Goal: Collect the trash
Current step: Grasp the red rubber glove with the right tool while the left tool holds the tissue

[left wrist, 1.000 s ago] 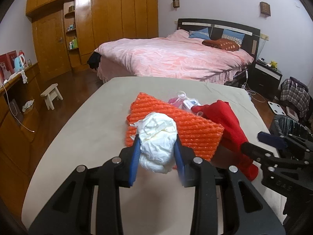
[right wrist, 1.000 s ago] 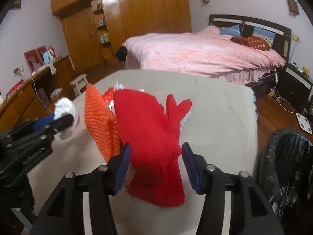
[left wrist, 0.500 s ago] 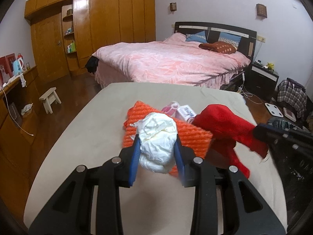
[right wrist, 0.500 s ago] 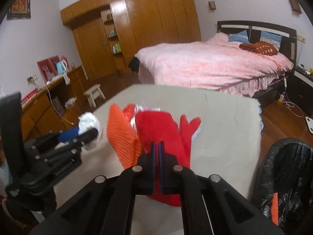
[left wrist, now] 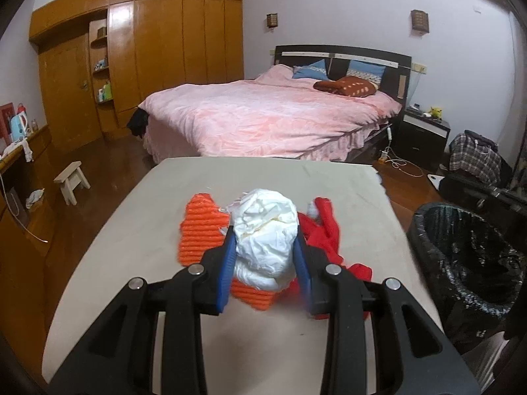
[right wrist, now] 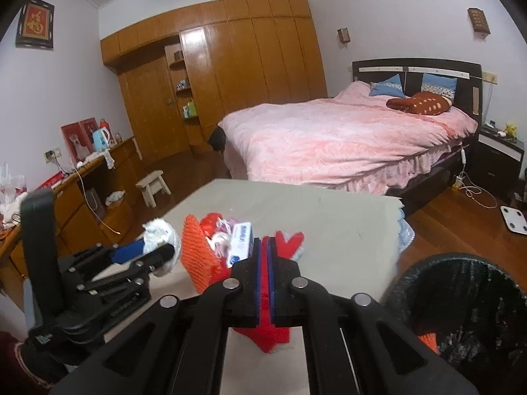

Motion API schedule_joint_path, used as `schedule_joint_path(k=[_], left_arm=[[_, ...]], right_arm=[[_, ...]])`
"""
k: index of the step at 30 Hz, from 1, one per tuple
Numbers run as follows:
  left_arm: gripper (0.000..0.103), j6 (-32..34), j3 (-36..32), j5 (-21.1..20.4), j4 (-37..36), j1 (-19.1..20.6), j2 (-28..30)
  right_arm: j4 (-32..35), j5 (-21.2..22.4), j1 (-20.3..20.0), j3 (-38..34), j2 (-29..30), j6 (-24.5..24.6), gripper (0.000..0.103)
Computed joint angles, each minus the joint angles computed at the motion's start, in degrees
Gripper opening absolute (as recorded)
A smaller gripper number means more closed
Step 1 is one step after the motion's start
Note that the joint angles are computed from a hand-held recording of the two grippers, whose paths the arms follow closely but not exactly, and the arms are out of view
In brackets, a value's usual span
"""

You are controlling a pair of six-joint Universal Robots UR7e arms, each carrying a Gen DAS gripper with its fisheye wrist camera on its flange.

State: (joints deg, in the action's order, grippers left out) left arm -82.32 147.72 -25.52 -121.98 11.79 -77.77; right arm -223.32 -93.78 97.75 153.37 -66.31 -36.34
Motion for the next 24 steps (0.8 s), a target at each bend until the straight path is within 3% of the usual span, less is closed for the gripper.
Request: schedule_joint_path(k=[6, 16, 18, 22, 23, 24], left_arm=[[0.032, -2.31, 0.78, -1.15, 1.23, -0.3, 0.7], [0.032, -7.07, 4.3, -3.04, 6.06, 0.16, -1.78], [0.032, -7.83, 4.75, -3.26, 6.96, 0.55, -2.67], [0.032, -9.3, 5.35, -3.46, 9.72, 1.27, -4.67], [0.032, -9.73, 5.5, -3.56, 10.34, 1.28, -5.14], [0.032, -9.97, 5.62, -3.59, 10.82, 1.38, -5.64]], right_arm=[[-1.24, -1.9, -1.61, -0.32, 5.07, -0.8, 0.011], [-6.52, -3.45, -1.97, -2.91, 18.44, -1.16, 0.065], [-7.88, -3.99, -1.54, -3.66, 20.82, -1.23, 0.071], [-8.02, -6.81, -0.32, -6.05, 24.74, -1.34, 0.069], [-7.88, -7.69, 0.06, -6.49, 25.29, -1.44, 0.066], [-7.95, -8.61, 0.33, -7.04, 26.11, -1.98, 0.049]])
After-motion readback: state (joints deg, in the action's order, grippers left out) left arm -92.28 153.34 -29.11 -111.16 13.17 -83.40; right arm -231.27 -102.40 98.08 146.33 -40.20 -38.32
